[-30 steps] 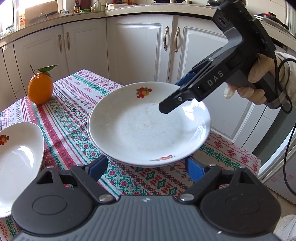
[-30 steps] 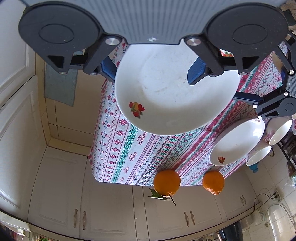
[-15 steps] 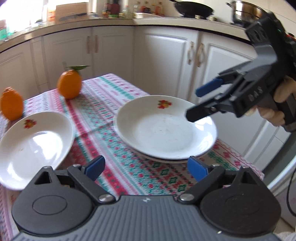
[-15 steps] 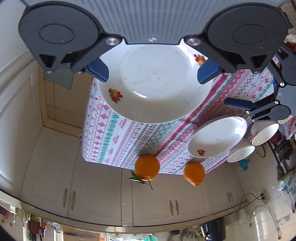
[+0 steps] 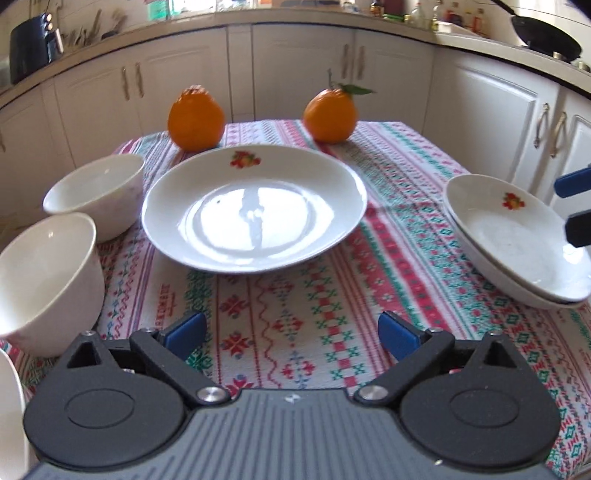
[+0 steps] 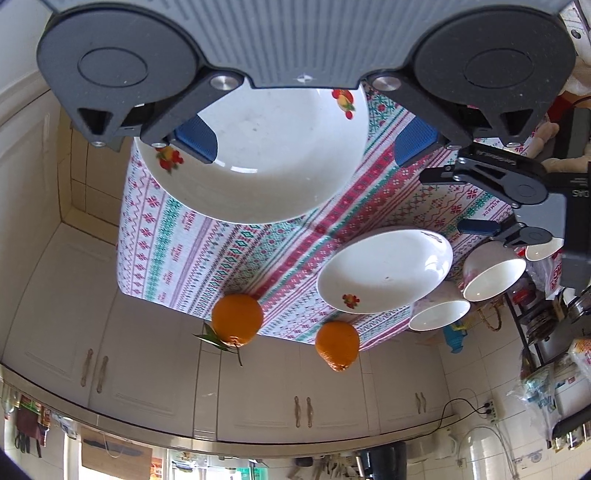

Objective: Organize plates and bowls
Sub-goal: 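Withdraw the right gripper and move it to the white plate on the table, then grasp the rim of the white fruit-decal plate with the right gripper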

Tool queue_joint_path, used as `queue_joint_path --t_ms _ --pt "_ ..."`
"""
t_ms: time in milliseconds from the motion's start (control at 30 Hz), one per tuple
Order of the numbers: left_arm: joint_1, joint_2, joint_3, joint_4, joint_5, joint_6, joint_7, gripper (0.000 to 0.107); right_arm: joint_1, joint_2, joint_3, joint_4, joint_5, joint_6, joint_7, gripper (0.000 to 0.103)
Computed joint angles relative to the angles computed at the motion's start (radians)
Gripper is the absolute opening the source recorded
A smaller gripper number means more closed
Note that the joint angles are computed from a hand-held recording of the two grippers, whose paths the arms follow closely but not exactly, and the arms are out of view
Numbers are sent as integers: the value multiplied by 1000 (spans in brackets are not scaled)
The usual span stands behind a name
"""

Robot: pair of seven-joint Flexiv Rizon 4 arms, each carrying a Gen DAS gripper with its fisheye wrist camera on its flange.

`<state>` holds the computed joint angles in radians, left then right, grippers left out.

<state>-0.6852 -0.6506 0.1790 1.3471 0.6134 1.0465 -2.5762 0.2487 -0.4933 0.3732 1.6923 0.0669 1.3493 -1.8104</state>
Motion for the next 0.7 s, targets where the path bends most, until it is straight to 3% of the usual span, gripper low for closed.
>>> queue_joint_path --t_ms 400,700 --pt "-18 -39 36 -60 58 -37 -85 103 23 -70 18 -128 -3 -96 -82 103" --pt "9 -56 27 -82 45 -27 -63 103 60 -179 24 -339 11 -244 -193 103"
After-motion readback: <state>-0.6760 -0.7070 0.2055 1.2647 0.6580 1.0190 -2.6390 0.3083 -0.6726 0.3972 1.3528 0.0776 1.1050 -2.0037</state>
